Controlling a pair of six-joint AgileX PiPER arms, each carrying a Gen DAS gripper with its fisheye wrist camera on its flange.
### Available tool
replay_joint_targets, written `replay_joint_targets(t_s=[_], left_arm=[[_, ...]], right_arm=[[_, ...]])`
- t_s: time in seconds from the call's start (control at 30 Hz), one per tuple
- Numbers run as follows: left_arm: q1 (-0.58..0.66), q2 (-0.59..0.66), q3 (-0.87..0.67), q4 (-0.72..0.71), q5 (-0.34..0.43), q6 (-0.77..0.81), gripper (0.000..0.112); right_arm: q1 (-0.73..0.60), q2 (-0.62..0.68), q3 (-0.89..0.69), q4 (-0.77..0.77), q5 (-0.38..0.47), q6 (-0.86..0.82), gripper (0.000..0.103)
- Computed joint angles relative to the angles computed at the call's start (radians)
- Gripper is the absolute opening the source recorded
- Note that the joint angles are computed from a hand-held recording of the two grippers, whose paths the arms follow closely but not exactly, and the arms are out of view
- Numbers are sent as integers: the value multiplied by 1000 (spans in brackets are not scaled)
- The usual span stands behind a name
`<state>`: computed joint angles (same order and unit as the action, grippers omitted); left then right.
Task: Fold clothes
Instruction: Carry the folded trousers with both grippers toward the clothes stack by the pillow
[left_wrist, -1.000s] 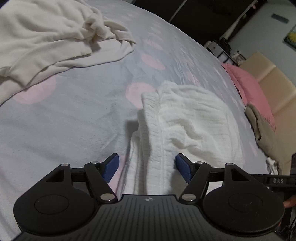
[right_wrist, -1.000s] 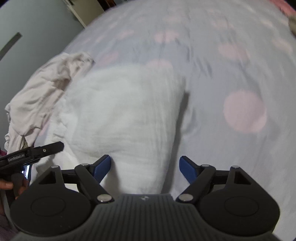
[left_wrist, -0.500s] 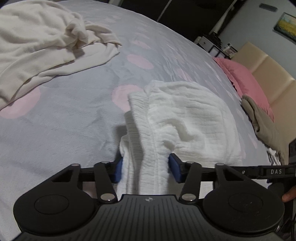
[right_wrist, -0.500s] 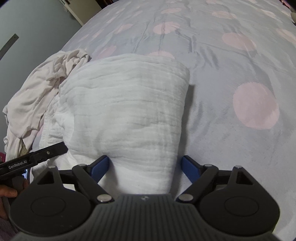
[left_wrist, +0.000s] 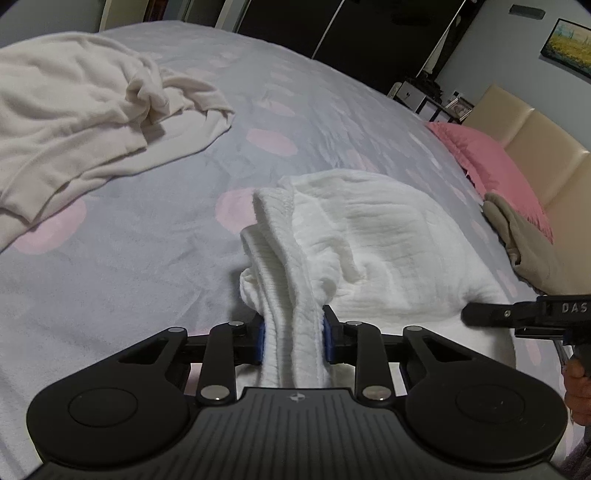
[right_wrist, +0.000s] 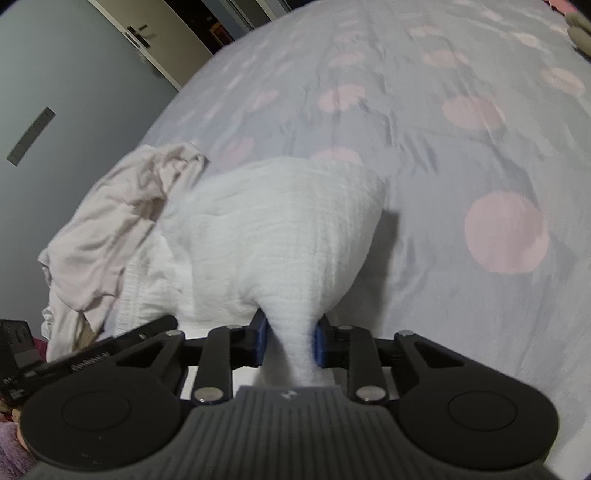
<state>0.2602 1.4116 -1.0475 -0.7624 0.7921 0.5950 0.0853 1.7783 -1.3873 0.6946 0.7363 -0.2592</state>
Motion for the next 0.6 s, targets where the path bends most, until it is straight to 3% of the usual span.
replay_joint_targets(t_s=[0.37, 0.6], left_arm=[[-81, -32, -5, -69, 20, -37, 24], [-237, -29, -71, -91, -10, -106, 24]], right_arm=[[-63, -142, 24, -31, 37, 16, 24], [-206, -264, 65, -15, 119, -42, 24]])
